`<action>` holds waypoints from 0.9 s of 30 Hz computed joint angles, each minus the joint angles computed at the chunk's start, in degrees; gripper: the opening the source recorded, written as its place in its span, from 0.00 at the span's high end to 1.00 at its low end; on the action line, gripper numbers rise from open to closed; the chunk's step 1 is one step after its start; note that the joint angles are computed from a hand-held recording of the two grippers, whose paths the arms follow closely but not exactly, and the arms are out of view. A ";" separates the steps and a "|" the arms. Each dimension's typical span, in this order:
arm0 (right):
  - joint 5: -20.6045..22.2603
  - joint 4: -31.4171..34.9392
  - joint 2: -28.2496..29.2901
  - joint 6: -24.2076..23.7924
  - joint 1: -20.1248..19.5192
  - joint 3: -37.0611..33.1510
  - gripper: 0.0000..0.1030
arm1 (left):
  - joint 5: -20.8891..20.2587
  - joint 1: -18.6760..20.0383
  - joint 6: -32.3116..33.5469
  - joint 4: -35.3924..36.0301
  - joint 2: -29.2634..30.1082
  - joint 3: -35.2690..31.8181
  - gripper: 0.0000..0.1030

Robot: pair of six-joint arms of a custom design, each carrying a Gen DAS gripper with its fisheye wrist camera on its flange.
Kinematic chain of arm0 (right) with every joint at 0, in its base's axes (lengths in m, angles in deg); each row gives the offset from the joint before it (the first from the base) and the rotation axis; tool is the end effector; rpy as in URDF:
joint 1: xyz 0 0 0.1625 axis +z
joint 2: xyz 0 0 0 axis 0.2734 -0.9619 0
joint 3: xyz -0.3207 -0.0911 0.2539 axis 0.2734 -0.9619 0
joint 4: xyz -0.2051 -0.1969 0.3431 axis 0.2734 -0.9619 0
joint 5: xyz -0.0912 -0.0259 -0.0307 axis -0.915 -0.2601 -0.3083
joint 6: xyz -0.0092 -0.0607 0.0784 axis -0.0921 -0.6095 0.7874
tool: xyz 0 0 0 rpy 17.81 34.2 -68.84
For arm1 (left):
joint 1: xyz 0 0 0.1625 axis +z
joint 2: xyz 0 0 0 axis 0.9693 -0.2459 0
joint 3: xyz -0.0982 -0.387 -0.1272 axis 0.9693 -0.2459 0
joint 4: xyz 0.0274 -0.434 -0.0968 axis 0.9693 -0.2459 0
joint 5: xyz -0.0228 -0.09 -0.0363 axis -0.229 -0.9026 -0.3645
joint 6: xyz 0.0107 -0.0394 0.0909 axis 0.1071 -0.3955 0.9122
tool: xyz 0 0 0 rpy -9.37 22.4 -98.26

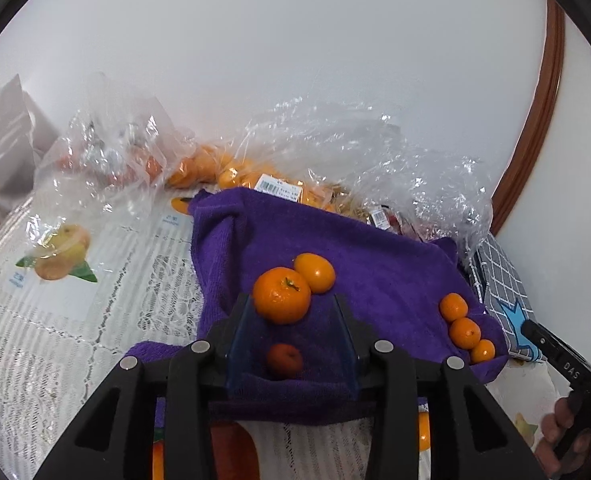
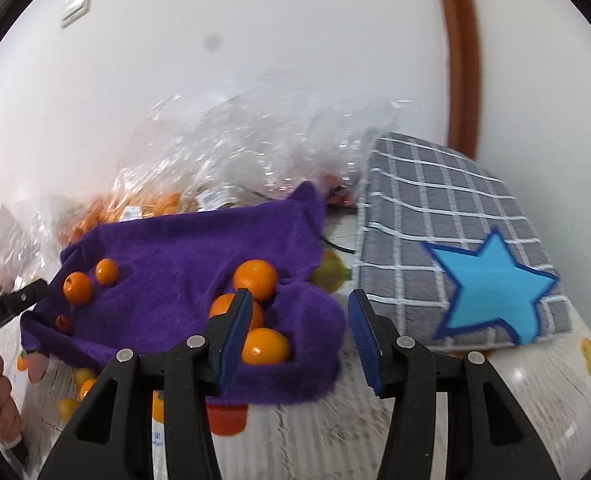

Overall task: Organize fruits
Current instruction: 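Grasp an orange from the sheet with the right tool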

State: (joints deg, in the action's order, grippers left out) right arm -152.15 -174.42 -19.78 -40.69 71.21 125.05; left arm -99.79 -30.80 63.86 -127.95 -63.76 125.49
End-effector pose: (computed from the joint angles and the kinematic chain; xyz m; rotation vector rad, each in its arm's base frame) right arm 0.0900 -0.6377 0.1973 0.8608 -2.3308 1.0240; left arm -0.1924 -0.5117 0.0985 -0.1291 2.1366 -1.4757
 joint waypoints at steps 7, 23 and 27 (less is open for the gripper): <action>-2.15 -0.73 -5.56 -3.24 0.45 6.54 0.44 | 5.56 -3.77 2.52 -5.29 0.35 3.44 0.57; -4.79 2.80 -8.14 -3.93 2.19 17.28 0.43 | 11.68 -8.78 -46.12 44.93 -15.90 16.71 0.57; -4.94 2.91 -7.55 -3.95 2.73 18.29 0.43 | 11.23 -8.18 -44.93 44.36 -15.68 16.17 0.57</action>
